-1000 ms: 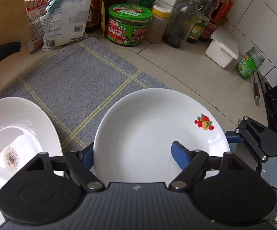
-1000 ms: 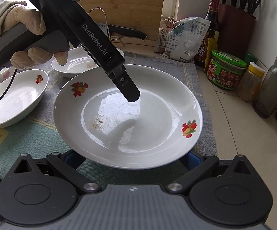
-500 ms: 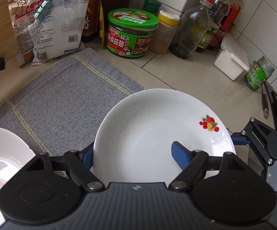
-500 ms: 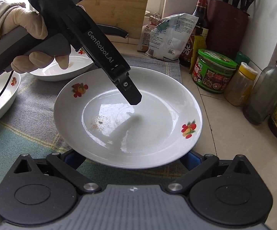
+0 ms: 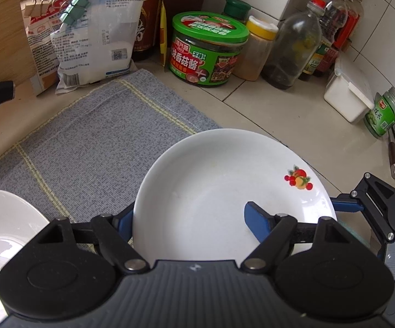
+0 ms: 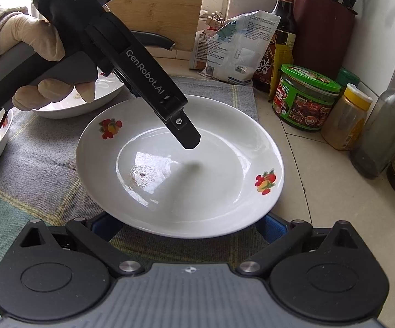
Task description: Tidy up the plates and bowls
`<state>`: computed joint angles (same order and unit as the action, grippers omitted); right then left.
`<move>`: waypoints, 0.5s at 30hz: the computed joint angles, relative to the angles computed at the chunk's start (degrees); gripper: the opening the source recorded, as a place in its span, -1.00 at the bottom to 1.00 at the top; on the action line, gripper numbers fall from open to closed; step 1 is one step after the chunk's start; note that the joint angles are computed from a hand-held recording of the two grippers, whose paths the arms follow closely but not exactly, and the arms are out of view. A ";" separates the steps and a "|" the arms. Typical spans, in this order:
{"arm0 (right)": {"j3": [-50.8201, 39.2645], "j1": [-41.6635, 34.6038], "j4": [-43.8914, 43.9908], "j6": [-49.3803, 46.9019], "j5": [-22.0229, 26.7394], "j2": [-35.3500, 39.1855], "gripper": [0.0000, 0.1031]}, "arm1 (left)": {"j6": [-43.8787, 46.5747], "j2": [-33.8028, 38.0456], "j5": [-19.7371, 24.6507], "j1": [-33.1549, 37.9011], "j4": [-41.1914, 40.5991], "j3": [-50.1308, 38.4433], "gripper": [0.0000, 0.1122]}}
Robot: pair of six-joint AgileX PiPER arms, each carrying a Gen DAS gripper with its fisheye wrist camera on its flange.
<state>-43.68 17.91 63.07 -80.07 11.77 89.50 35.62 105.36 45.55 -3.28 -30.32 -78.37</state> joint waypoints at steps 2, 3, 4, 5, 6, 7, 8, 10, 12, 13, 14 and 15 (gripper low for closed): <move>0.15 0.22 -0.11 0.36 -0.23 -0.03 1.00 | -0.51 -0.26 -0.15 -0.09 0.43 0.13 0.42; 0.07 0.23 -0.09 0.46 -0.18 0.07 1.00 | -0.44 -0.48 -0.23 -0.12 0.62 0.31 0.42; 0.02 0.24 -0.34 0.85 -0.01 0.08 1.00 | -0.57 -0.63 -0.19 -0.05 0.69 0.43 0.42; -0.13 0.20 -1.05 1.48 0.32 0.07 1.00 | -0.82 -0.79 -0.18 0.04 0.87 0.55 0.42; -0.20 0.36 -1.27 1.73 0.27 0.10 1.00 | -1.03 -0.88 -0.23 0.07 1.19 0.65 0.42; -0.40 0.49 -1.32 1.72 0.26 0.28 1.00 | -1.35 -0.87 -0.27 0.10 1.50 0.68 0.42; -0.62 0.67 -1.83 2.03 0.11 0.53 1.00 | -1.88 -0.97 -0.41 0.17 1.67 0.86 0.42; -0.88 0.88 -2.96 3.25 0.20 0.67 1.00 | -2.33 -1.45 -0.74 0.15 2.25 1.26 0.42; -0.95 0.99 -3.15 3.32 0.38 0.71 1.00 | -2.57 -1.71 -0.64 0.31 2.49 1.50 0.42; -0.93 1.12 -3.69 3.69 0.32 0.60 1.00 | -2.88 -1.69 -0.24 0.45 2.64 1.36 0.42; -1.10 1.28 -5.30 5.11 0.31 0.54 1.00 | -3.19 -1.81 -0.06 0.55 2.79 1.45 0.42; -0.92 1.46 -5.84 5.49 0.18 0.29 1.00 | -3.36 -1.96 0.05 0.55 3.08 1.56 0.42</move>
<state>-44.60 19.37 57.23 -74.58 11.95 89.80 32.26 103.41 45.60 -2.73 -27.25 -76.81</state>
